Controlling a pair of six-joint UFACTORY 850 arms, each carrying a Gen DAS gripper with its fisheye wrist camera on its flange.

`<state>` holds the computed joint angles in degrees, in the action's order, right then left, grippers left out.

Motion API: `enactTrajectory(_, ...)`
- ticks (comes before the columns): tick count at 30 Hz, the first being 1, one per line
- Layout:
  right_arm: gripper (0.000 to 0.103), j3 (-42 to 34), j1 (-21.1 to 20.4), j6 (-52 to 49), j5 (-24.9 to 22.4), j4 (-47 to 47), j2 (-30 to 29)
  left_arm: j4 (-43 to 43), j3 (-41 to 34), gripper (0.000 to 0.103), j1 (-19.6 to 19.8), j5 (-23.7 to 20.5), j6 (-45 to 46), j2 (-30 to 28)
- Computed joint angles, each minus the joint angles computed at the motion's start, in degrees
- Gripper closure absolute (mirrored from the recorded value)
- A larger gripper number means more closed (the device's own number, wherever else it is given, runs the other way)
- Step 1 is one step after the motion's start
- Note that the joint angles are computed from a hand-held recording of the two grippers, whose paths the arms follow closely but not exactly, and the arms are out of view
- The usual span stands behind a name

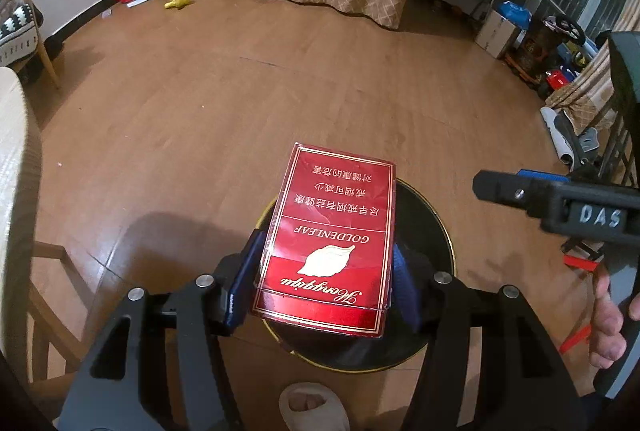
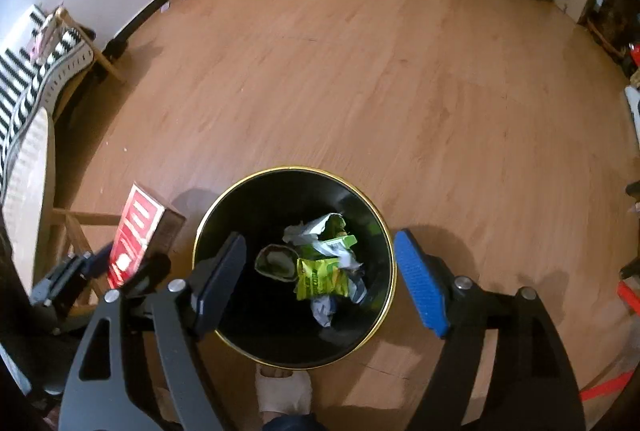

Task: Collect trash
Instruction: 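Carry red box and white wrapper over the black bin and open both tools, then return both open tools from the bin to the table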

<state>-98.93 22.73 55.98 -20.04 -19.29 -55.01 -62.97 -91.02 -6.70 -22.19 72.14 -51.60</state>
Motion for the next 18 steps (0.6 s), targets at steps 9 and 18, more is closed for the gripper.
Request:
enactTrajectory(9,0.028,1.7,-0.4,4.0,0.5,-3.8,0.8,-1.1,-0.7,0.043,-0.9,-1.5,1.4,-1.0)
enactTrajectory(18,0.027,3.7,-0.3,9.6,1.4,-8.2,2.1,-5.2,1.3,0.018,-1.2,-1.6,6.2,0.3)
